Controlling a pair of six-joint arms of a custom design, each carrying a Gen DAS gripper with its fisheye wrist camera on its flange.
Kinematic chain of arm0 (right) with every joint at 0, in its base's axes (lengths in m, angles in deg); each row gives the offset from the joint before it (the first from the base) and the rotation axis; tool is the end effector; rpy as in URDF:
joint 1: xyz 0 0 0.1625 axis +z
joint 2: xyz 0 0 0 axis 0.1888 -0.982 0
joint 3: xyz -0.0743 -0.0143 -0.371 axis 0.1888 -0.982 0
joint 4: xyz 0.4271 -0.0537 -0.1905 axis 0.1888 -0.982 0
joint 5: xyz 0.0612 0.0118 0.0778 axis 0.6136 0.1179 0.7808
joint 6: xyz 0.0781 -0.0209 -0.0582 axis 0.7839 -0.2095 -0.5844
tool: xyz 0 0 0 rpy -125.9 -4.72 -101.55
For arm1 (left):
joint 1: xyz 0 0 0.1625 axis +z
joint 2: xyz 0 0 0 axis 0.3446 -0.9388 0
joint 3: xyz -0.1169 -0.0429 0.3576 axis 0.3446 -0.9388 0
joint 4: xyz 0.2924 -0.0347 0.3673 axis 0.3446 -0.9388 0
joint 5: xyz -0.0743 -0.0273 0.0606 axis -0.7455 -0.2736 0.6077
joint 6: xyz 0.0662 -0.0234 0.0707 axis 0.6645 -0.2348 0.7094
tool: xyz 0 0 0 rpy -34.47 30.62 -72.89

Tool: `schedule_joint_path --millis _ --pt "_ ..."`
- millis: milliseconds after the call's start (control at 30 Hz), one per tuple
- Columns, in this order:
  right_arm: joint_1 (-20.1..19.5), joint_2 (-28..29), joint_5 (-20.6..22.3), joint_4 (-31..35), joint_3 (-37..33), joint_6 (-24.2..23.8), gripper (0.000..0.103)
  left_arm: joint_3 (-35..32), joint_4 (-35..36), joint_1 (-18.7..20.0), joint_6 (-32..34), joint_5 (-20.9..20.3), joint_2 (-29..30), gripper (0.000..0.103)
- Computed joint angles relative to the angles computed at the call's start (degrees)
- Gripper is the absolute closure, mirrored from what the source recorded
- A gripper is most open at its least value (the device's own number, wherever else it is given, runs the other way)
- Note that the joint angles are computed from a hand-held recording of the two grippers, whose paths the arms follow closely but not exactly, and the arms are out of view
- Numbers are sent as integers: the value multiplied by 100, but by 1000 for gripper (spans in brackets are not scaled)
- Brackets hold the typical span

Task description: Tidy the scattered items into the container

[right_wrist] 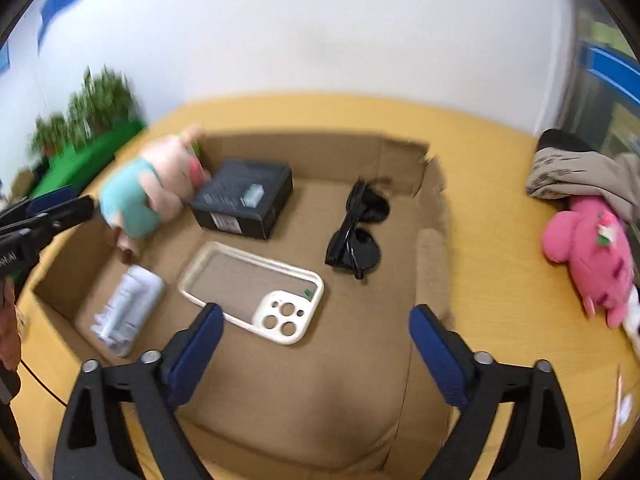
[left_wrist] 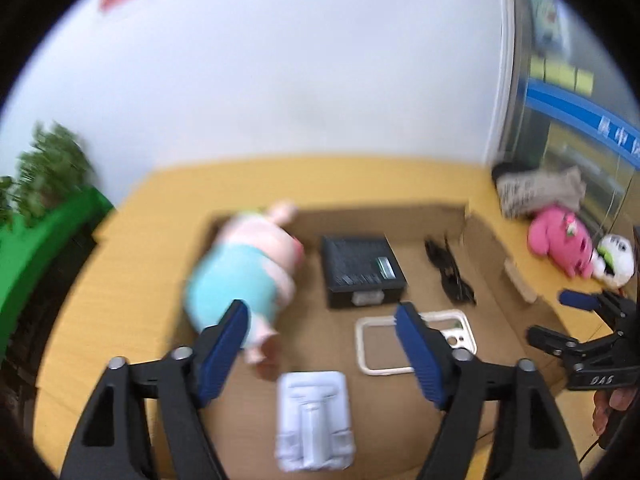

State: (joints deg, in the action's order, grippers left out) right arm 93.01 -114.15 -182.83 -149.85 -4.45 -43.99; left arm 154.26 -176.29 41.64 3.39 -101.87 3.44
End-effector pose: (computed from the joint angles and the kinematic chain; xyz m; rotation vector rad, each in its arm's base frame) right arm 0.2842 -0.7593 0.1026 0.8666 -2.3873 0.7454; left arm -0.1141 -0.6597 0.3197 0.3462 2.0998 -1.1707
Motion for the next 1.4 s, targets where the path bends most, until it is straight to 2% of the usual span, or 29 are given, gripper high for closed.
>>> schedule_joint_path --millis 33,100,200,333,400,433,500,567,700,1400 --pt "-7 -155 105 -429 315 -25 0 277 -479 -57 237 19 -209 19" --pt "-29 -399 295 -1267 933 -67 0 656 -988 -80 421 35 -523 17" --pt "-68 -383 376 -1909 1332 -215 0 967 -1566 96 444 -176 -626 16" --pt "-115 -105 340 -2400 1451 -445 0 996 -2231 424 574 -361 -147 16" --pt "-197 17 599 -2979 1530 -476 0 935 -2172 595 615 -510 86 16" --pt "-204 103 621 -3194 1500 -567 0 868 -2348 636 842 -502 262 16" --pt "-248 250 766 -3493 1422 -711 0 682 -3146 596 1652 -294 689 15" --pt "-289 335 929 -3766 1402 -820 0 701 -3189 696 1641 -520 686 12" --pt "-301 339 925 -3681 1375 -816 0 596 -3303 718 1693 -360 790 1" --pt "-298 300 906 -3680 1432 -807 0 551 -3282 678 1708 -275 787 1"
